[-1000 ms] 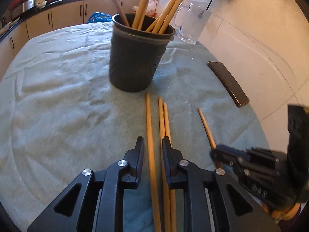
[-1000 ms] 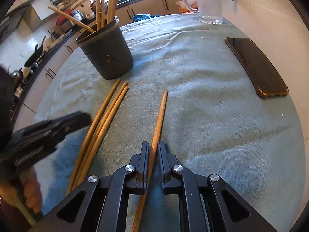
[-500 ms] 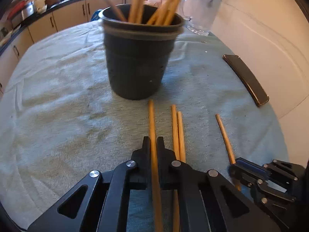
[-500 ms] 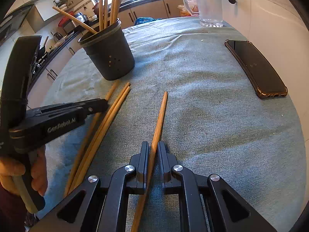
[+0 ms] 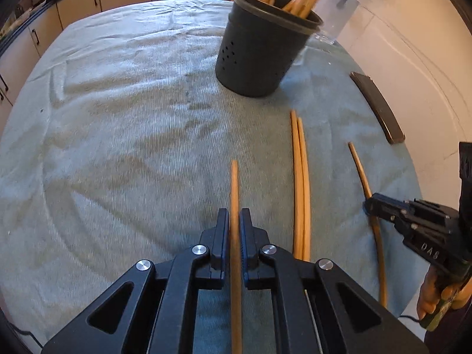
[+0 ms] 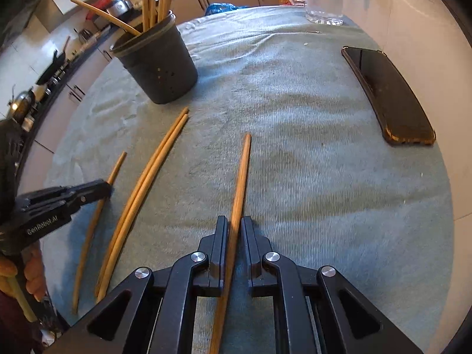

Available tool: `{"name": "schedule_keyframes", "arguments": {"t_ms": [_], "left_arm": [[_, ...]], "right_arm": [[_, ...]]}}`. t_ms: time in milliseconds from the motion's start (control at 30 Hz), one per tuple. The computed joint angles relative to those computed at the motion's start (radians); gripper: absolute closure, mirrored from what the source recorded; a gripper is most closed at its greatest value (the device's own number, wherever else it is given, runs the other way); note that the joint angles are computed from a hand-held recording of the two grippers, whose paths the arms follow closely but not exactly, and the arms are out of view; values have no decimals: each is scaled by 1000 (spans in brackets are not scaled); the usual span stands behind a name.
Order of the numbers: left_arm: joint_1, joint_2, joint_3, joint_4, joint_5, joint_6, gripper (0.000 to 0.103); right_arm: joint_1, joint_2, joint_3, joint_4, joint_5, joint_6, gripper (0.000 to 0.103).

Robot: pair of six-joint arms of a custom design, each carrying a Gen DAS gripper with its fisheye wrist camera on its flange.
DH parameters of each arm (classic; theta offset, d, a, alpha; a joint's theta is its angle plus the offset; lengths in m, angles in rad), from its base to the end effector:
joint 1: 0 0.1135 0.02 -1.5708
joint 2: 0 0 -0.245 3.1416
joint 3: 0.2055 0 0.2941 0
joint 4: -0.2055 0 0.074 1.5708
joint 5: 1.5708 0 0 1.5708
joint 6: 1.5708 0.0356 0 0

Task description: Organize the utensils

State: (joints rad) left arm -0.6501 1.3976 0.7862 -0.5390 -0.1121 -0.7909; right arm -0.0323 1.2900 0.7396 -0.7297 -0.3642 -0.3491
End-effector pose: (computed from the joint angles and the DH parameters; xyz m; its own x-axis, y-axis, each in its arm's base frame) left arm 0.2353 -0.1739 0.1389 -0.9128 -0.1935 -0.3596 -0.1193 0.9686 -0.2184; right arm 0.2599 0.0043 0.1467 -0.8752 -0.2915 -0.3861 -0.3950 0.8913 0.2226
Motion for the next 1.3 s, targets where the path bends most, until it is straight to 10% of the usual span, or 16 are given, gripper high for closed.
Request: {"name": "schedule_keyframes", "arguments": {"t_ms": [633, 1000, 1300], "left_arm": [[0, -58, -64, 86, -48, -33, 98], [-225, -441, -71, -184, -376, -130, 98], [-472, -445, 73, -404, -650, -261, 98]], "right_arm": [[177, 102, 67, 184, 154, 163, 97], [61, -339, -48, 73, -34, 120, 97], [-33, -602, -74, -83, -155, 53, 97]]}}
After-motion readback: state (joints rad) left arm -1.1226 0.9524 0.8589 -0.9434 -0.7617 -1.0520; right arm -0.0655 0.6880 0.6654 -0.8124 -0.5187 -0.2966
